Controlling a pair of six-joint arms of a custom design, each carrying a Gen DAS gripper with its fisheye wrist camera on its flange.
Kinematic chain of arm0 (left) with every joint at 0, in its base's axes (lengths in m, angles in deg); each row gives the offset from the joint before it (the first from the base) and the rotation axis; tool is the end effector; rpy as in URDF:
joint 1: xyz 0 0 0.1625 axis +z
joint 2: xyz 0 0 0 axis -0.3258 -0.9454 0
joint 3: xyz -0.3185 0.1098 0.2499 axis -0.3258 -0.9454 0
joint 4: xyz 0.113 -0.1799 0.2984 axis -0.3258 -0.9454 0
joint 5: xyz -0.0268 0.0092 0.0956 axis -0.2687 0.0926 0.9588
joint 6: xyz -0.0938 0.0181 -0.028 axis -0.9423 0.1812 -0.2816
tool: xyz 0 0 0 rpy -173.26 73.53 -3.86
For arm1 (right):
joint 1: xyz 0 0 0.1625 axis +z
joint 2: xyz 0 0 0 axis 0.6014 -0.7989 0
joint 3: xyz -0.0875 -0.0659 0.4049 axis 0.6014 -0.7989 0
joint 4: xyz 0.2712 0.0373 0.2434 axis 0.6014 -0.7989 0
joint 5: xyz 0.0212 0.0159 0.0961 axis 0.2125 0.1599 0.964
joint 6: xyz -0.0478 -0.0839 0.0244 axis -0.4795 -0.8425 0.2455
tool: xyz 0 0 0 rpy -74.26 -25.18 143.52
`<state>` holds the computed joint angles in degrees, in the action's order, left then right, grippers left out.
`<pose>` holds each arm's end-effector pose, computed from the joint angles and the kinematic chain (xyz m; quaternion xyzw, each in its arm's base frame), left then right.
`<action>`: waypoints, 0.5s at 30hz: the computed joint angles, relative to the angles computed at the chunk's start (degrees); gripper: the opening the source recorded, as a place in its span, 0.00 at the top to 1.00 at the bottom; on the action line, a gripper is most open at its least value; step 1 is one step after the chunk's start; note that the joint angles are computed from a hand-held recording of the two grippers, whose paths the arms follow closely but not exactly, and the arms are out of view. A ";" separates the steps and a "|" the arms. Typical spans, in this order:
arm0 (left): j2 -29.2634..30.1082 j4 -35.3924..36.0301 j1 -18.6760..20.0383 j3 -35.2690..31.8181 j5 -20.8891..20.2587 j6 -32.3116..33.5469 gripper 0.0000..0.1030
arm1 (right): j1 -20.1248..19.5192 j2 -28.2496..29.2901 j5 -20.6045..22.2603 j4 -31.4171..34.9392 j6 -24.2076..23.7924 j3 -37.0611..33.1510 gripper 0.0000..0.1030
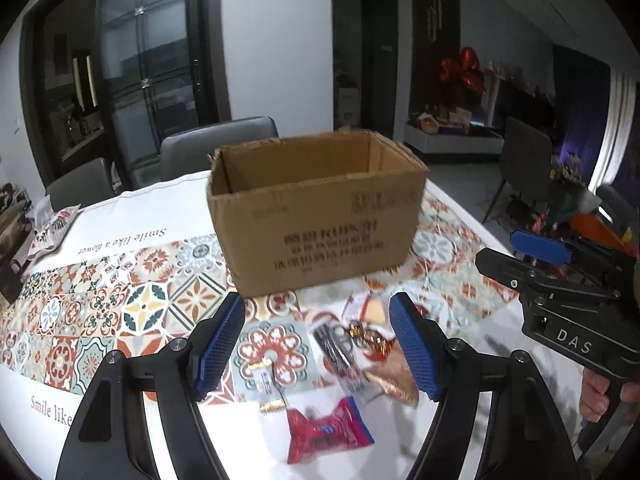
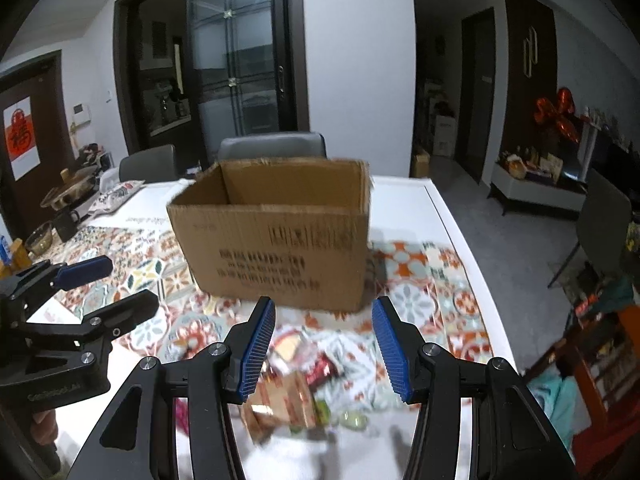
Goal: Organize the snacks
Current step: 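Grasp the stick snack with the left gripper while the right grasps a green candy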
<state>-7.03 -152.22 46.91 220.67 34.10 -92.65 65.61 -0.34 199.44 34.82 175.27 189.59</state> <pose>-0.2506 -0.3586 0.0600 0.3967 0.8406 -0.2824 0.2373 0.1350 -0.2989 0.1665 0.0831 -0.8192 0.4409 0.3572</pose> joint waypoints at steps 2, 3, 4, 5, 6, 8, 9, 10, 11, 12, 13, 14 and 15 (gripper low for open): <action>1.48 -1.54 -1.16 1.20 1.19 -0.44 0.28 | -0.91 -0.01 -0.02 -0.16 0.88 1.09 0.50; 1.91 -1.40 -1.36 1.62 1.11 -1.36 0.28 | -1.61 0.07 -0.04 0.17 1.85 1.65 0.50; 2.21 -1.36 -1.19 1.92 0.59 -1.90 0.28 | -2.31 -0.07 -0.31 0.06 2.45 2.50 0.50; 2.39 -0.78 -0.92 1.92 0.20 -2.26 0.28 | -2.65 0.25 -0.32 -0.18 3.05 3.01 0.50; 2.77 0.36 -0.83 1.98 -0.14 -3.46 0.28 | -3.42 0.57 -0.44 0.13 3.80 3.48 0.50; 3.63 1.03 -0.49 2.13 -0.95 -4.85 0.28 | -5.11 0.73 -1.41 0.22 4.54 4.57 0.50; 4.02 1.44 -0.21 2.09 -1.46 -5.28 0.28 | -6.06 0.98 -1.78 0.04 4.85 5.09 0.50; 4.48 1.94 0.11 1.92 -1.89 -5.77 0.28 | -6.94 1.22 -2.11 0.13 5.20 5.36 0.50; 4.87 2.18 0.31 1.76 -2.05 -6.21 0.28 | -7.60 1.58 -2.42 0.41 5.58 5.37 0.50; 5.31 1.95 0.40 1.72 -2.18 -6.47 0.28 | -8.74 1.94 -2.96 1.05 6.08 5.40 0.50; 5.93 1.28 0.52 1.71 -1.93 -6.66 0.28 | -9.38 2.27 -3.15 1.33 6.66 5.45 0.50; 6.64 1.12 0.48 1.56 -1.30 -6.97 0.28 | -10.23 2.37 -3.65 1.44 7.07 5.63 0.50; 7.35 0.93 0.63 1.38 -1.12 -7.06 0.28 | -10.83 2.69 -3.80 1.28 7.37 5.75 0.50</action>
